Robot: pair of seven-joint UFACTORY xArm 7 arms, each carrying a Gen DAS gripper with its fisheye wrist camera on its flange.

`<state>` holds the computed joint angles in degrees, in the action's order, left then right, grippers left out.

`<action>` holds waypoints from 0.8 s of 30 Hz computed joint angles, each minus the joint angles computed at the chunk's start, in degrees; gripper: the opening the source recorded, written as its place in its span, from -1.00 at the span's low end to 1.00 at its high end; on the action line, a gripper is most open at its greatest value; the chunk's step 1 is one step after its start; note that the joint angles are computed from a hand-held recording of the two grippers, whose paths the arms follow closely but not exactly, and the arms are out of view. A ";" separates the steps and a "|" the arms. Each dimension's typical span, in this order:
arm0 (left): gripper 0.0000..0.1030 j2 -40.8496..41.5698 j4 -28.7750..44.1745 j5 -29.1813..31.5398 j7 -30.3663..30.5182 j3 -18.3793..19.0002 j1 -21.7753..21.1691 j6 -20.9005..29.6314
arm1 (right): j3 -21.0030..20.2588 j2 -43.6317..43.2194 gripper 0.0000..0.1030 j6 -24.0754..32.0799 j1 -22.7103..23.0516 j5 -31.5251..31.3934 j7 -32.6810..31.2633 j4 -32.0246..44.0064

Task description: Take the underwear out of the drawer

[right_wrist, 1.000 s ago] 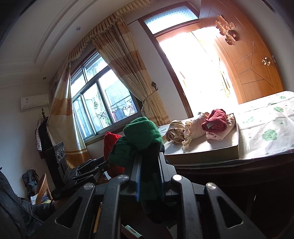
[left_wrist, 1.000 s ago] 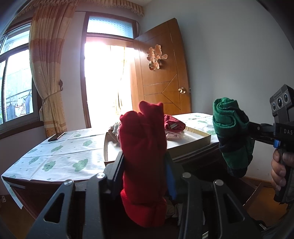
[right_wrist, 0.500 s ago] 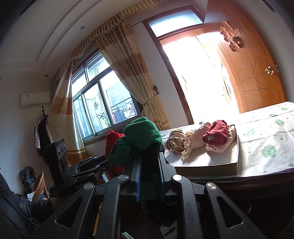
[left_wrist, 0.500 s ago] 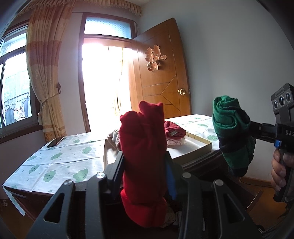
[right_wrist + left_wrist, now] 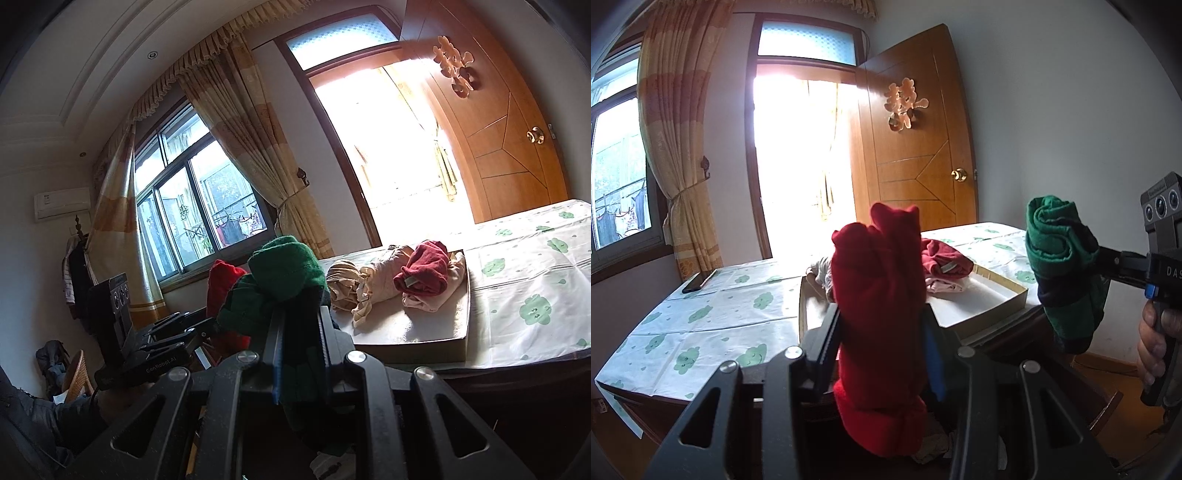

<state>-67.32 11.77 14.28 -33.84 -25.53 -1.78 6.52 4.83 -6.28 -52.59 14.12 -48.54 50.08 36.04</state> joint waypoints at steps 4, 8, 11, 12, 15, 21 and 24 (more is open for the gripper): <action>-0.22 3.01 1.81 0.12 1.14 0.90 0.40 -0.76 | -0.51 1.01 -0.66 0.37 -0.50 -1.82 2.75 2.25; -0.22 6.20 3.69 -0.07 2.26 1.43 1.06 -1.68 | -0.46 2.06 -0.66 0.78 -1.04 -3.12 5.13 4.43; -0.22 8.60 5.19 -0.39 3.29 2.13 1.33 -2.10 | -0.29 2.35 -0.66 1.61 -1.34 -3.98 6.42 5.90; -0.22 9.09 5.50 -0.46 3.59 2.24 1.50 -2.27 | -0.26 2.42 -0.66 1.85 -1.42 -4.28 6.84 6.33; -0.22 10.56 6.52 -0.70 4.50 2.58 1.77 -2.51 | -0.13 2.47 -0.66 2.73 -1.60 -5.01 7.64 7.38; -0.22 12.45 8.32 -1.03 6.02 3.02 3.14 -2.51 | -0.12 2.28 -0.66 4.36 -1.78 -5.61 8.42 8.96; -0.22 13.78 9.39 -1.07 6.96 3.65 3.99 -2.60 | -0.31 2.23 -0.66 5.22 -1.94 -6.20 9.17 10.16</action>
<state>-53.55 21.16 13.20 -26.88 -21.88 2.21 3.92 4.52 -4.05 -47.37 12.17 -54.75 59.25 46.20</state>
